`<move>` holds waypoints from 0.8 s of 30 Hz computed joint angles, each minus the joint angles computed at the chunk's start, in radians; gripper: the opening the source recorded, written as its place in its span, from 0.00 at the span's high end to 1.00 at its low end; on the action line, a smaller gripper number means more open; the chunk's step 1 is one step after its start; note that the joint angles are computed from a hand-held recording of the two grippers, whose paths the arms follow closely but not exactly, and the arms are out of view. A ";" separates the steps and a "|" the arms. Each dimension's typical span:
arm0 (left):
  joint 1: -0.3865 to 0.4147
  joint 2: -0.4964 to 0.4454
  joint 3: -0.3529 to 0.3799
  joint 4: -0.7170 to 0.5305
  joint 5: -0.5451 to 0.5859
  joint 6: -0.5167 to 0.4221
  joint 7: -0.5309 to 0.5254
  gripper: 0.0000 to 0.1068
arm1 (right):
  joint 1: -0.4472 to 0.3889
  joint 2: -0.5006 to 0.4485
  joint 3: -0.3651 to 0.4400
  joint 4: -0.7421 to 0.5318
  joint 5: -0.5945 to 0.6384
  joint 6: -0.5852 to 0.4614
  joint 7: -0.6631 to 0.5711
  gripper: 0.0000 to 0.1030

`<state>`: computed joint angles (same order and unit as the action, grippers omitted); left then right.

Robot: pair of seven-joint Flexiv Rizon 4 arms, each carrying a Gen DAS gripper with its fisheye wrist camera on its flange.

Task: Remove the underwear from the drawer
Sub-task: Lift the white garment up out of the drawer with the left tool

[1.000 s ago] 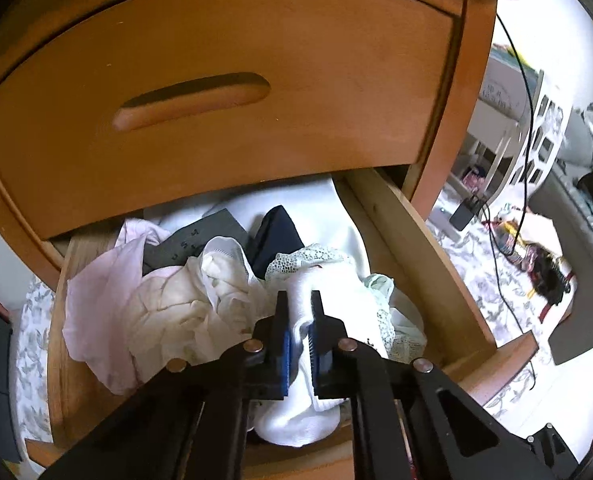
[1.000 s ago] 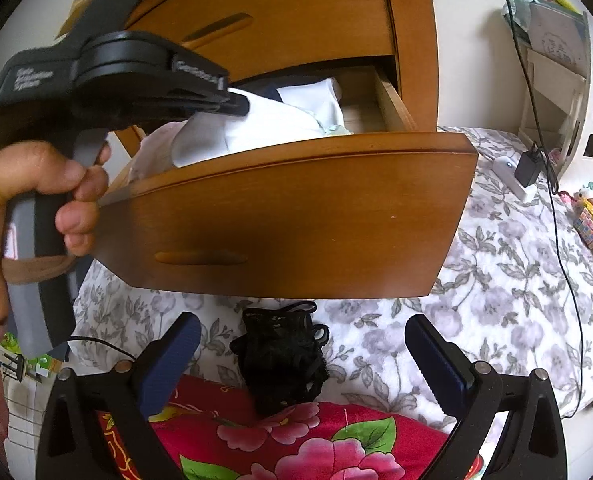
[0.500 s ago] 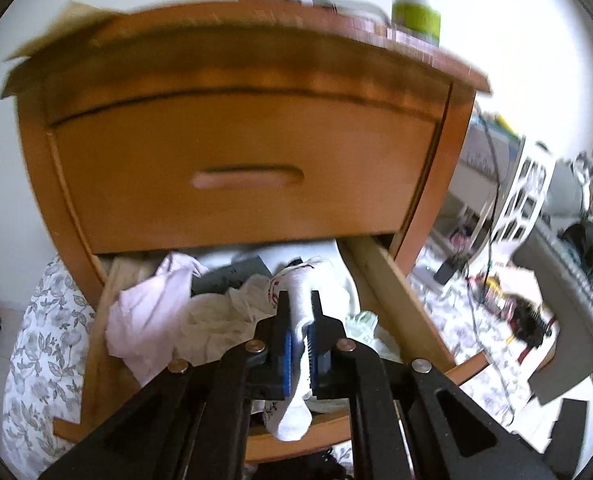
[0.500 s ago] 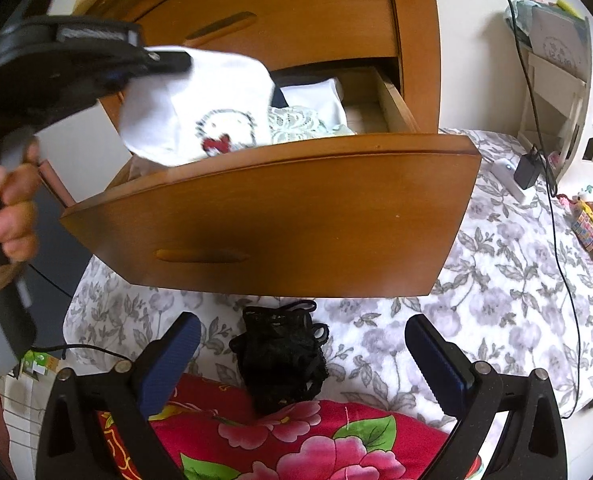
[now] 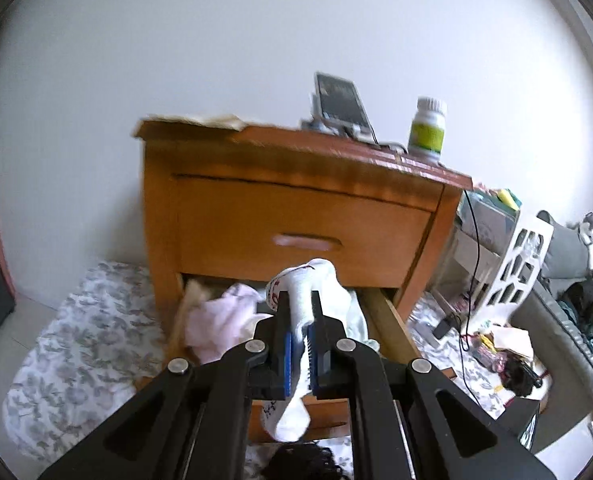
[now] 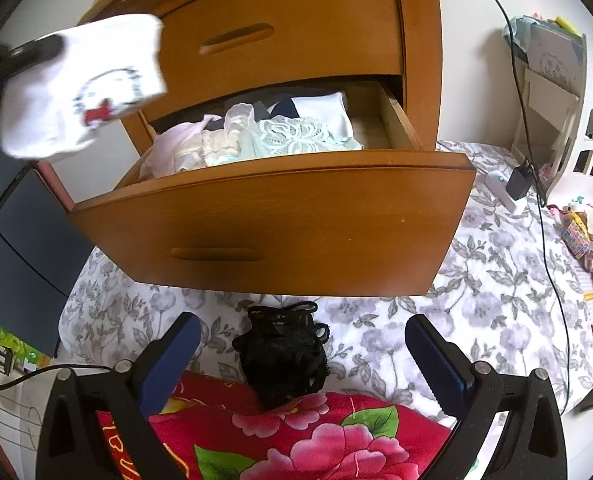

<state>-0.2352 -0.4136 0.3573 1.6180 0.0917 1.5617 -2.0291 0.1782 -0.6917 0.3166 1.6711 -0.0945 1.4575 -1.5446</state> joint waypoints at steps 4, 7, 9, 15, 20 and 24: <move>-0.102 0.043 0.127 0.070 0.059 0.049 -0.088 0.94 | 0.023 0.022 -0.024 0.033 -0.010 0.019 0.010 0.00; -0.157 0.074 0.191 0.118 0.082 0.065 -0.136 0.94 | 0.036 0.038 -0.037 0.061 -0.022 0.032 0.017 0.00; -0.192 0.090 0.235 0.137 0.101 0.064 -0.172 0.94 | 0.040 0.046 -0.039 0.075 -0.030 0.037 0.021 0.00; -0.265 0.126 0.333 0.177 0.192 0.054 -0.296 0.94 | 0.058 0.069 -0.056 0.114 -0.050 0.056 0.039 0.00; -0.089 0.167 0.130 0.235 0.169 0.059 -0.227 0.94 | 0.069 0.078 -0.067 0.132 -0.072 0.062 0.052 0.00; -0.040 0.157 0.064 0.240 0.176 0.035 -0.214 0.94 | 0.070 0.076 -0.065 0.135 -0.086 0.054 0.052 0.00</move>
<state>-0.2756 -0.2567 0.4209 1.8575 0.2675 1.5965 -2.2429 0.2486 -0.6153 0.2513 1.8065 -0.1801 1.5118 -1.4921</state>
